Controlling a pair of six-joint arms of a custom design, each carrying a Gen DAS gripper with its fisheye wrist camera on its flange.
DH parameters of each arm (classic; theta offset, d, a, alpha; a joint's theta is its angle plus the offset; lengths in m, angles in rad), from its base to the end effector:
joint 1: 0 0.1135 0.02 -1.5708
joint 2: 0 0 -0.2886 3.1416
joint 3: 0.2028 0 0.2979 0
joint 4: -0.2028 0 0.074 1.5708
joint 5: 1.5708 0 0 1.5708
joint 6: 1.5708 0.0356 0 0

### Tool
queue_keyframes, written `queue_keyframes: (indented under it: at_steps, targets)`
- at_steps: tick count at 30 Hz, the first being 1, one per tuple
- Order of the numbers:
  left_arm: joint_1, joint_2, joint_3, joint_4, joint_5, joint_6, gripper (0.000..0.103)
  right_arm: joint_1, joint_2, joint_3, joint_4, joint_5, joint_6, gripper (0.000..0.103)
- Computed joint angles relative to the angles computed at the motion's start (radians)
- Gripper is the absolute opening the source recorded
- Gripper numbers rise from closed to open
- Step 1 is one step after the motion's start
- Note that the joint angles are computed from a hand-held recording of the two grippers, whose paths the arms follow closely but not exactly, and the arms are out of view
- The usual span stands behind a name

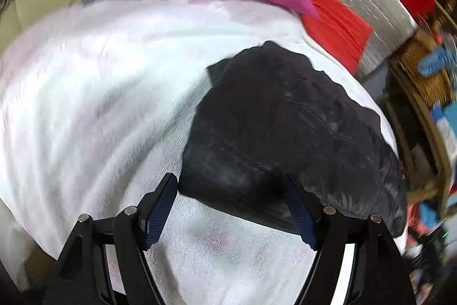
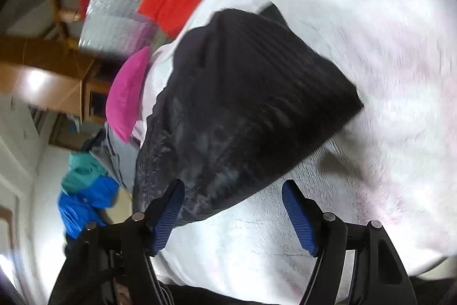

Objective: Fold large clothes

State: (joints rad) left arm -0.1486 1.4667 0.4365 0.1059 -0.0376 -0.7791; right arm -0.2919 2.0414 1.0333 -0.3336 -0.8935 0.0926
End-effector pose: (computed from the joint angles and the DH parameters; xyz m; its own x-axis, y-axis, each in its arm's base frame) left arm 0.2550 -0.0368 0.0938 -0.6499 -0.6127 -0.4497 -0.4653 0.7886 -0.4019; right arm 0.3711 -0.0825 0.0621 -0.9277 0.3393 -0.1559 0.0971 0.6224 0.7767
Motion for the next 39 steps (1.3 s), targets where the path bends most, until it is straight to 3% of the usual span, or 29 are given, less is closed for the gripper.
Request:
queue_keyframes:
  at_steps: [5, 8, 11, 14, 18, 28, 29, 30, 31, 33, 39]
  targets:
    - [0.083, 0.113, -0.023, 0.178, 0.149, -0.103, 0.077, 0.015, 0.113, 0.046, 0.104, -0.066, 0.203, 0.074]
    - [0.097, 0.136, -0.026, 0.207, 0.186, -0.130, 0.077, 0.019, 0.150, 0.019, 0.288, -0.108, 0.404, 0.074]
    - [0.091, 0.062, -0.072, 0.196, 0.166, -0.163, 0.077, 0.031, 0.137, -0.016, 0.389, -0.088, 0.479, 0.075]
    - [0.053, -0.012, -0.101, 0.167, 0.075, -0.165, 0.077, 0.046, 0.119, -0.044, 0.439, -0.055, 0.494, 0.073]
    - [0.094, 0.065, -0.081, 0.184, 0.172, -0.174, 0.077, 0.072, 0.085, -0.057, 0.433, 0.024, 0.460, 0.059]
    - [0.131, 0.184, -0.049, 0.321, 0.219, -0.256, 0.078, 0.113, 0.064, -0.069, 0.461, 0.095, 0.464, 0.058]
    - [0.135, 0.189, -0.043, 0.332, 0.217, -0.249, 0.073, 0.120, 0.057, -0.074, 0.467, 0.108, 0.466, 0.056]
    - [0.134, 0.193, -0.034, 0.333, 0.214, -0.244, 0.059, 0.126, 0.053, -0.076, 0.469, 0.123, 0.460, 0.054]
    - [0.141, 0.197, -0.022, 0.332, 0.222, -0.232, 0.051, 0.131, 0.045, -0.089, 0.481, 0.136, 0.461, 0.053]
    - [0.154, 0.193, -0.005, 0.323, 0.233, -0.214, 0.042, 0.152, 0.021, -0.106, 0.505, 0.176, 0.464, 0.048]
    - [0.169, 0.117, 0.048, 0.243, 0.200, -0.093, 0.034, 0.219, -0.028, -0.123, 0.563, 0.261, 0.457, 0.046]
